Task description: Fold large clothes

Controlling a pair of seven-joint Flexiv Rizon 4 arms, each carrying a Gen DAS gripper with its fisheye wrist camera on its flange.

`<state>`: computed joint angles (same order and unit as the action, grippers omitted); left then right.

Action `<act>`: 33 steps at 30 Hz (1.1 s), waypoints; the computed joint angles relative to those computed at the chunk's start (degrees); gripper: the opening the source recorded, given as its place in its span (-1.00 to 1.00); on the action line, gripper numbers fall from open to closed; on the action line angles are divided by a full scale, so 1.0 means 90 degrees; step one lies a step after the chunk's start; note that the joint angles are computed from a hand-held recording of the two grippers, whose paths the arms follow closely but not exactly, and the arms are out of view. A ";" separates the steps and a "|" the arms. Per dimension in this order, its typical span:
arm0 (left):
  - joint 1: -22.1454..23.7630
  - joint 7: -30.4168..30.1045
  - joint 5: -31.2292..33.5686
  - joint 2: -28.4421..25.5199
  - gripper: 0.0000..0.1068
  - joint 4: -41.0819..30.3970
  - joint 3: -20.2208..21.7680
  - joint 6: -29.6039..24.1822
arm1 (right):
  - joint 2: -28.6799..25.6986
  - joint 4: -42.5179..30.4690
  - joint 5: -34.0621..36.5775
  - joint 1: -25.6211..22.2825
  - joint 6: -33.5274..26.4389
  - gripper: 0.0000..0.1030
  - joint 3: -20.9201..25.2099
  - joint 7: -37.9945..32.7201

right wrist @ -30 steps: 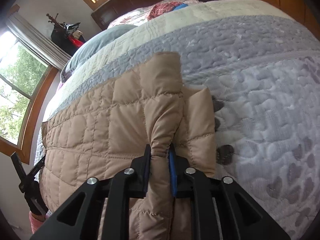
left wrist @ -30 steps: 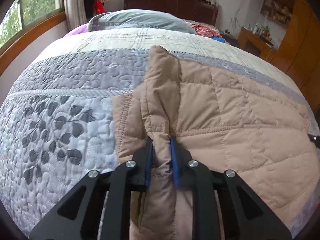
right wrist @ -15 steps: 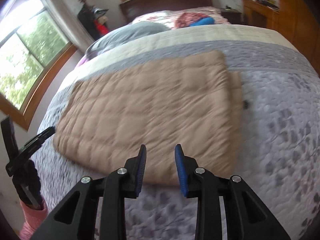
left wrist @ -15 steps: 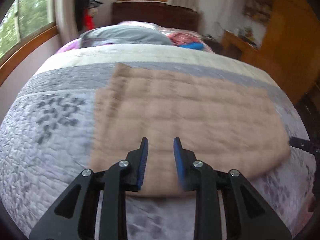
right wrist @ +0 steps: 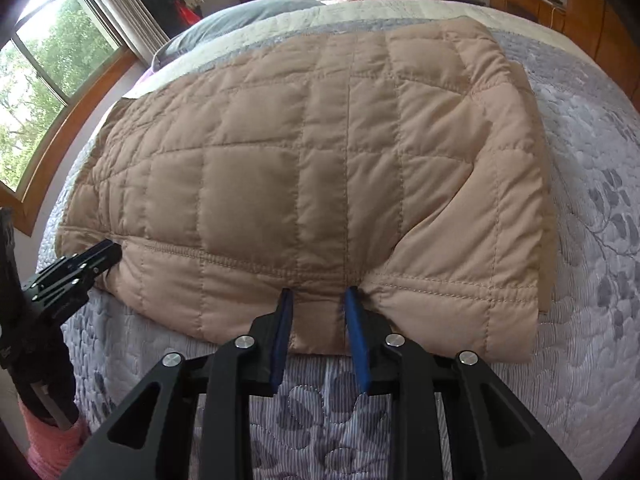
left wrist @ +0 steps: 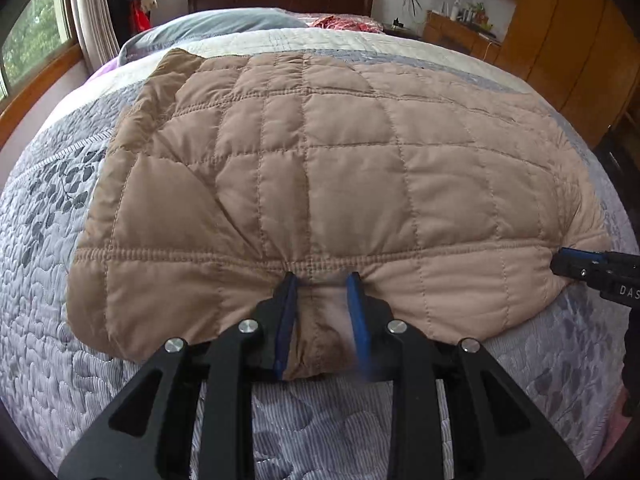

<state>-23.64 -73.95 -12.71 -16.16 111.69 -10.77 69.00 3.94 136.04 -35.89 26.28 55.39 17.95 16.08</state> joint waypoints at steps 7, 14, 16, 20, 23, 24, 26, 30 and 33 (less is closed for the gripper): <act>0.0118 0.0132 -0.0604 0.0318 -0.51 0.0059 -0.0194 -0.0291 | 0.0443 -0.0059 0.0012 -0.0012 -0.0204 -0.45 0.0124 -0.0136; -0.0158 -0.0312 -0.0486 -0.0242 -0.49 -0.1097 -0.0140 -0.0706 | 0.0399 -0.0463 -0.0073 -0.0338 -0.0174 -0.44 -0.0101 -0.0627; -0.0358 -0.0793 0.0006 -0.0563 -0.49 -0.1583 0.0091 -0.0852 | 0.0214 -0.0583 0.0090 -0.0411 -0.0157 -0.44 -0.0197 -0.0811; -0.0353 -0.0866 0.0244 -0.1098 -0.47 -0.2097 0.0077 -0.1362 | -0.0236 -0.0585 0.0426 -0.0508 0.0269 -0.47 -0.0361 -0.0997; -0.0347 -0.0661 0.0354 -0.1152 -0.47 -0.1917 0.0049 -0.0944 | -0.0457 -0.0414 -0.0199 -0.0535 0.0558 -0.47 -0.0448 -0.0559; -0.0388 -0.0698 0.0420 -0.1142 -0.47 -0.1862 0.0085 -0.0823 | -0.0480 -0.0387 -0.0371 -0.0530 0.0566 -0.47 -0.0471 -0.0416; -0.0504 -0.0845 0.0629 -0.1127 -0.47 -0.1841 0.0206 -0.0727 | -0.0500 -0.0388 -0.0600 -0.0488 0.0450 -0.47 -0.0475 -0.0140; -0.0381 -0.0807 0.0515 -0.1072 -0.47 -0.1901 0.0102 -0.1002 | -0.0512 -0.0460 -0.0483 -0.0417 0.0314 -0.47 -0.0457 -0.0372; -0.0108 -0.0475 0.0082 -0.0782 -0.47 -0.1730 -0.0082 -0.1354 | -0.0255 -0.0210 -0.0431 -0.0545 0.0978 -0.41 -0.0492 -0.0449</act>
<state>-24.62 -78.23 -11.97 -23.20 96.12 -11.51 56.81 1.65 134.15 -39.77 21.37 64.19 13.52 12.04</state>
